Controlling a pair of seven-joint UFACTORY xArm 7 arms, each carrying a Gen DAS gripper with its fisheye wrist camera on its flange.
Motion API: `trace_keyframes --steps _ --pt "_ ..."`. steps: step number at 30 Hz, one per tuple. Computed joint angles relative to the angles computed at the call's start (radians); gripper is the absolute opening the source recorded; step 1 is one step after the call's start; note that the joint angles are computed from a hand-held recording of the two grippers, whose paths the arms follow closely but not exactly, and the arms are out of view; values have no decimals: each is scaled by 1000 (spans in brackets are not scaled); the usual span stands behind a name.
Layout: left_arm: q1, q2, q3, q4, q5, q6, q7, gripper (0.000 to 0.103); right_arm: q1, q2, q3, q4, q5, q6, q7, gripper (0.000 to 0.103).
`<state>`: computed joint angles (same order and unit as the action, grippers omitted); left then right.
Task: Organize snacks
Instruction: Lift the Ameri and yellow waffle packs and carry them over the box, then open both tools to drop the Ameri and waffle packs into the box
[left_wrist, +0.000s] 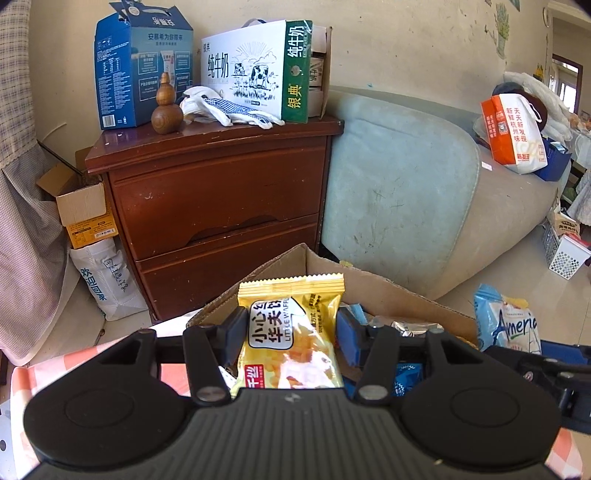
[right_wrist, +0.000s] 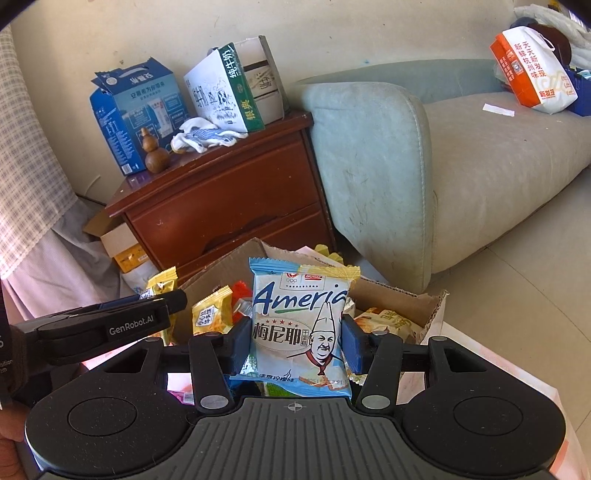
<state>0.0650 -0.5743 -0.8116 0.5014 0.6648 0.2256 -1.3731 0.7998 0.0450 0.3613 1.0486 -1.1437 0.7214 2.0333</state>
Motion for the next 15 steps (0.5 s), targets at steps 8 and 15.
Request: trace_keyframes --steps 8,15 --pt "17 -1 -39 24 24 52 -26 75 -4 3 -7 -10 28 24 27 59" --pt "-111 -10 54 3 12 146 1 81 -6 -1 -2 -15 24 5 15 62"
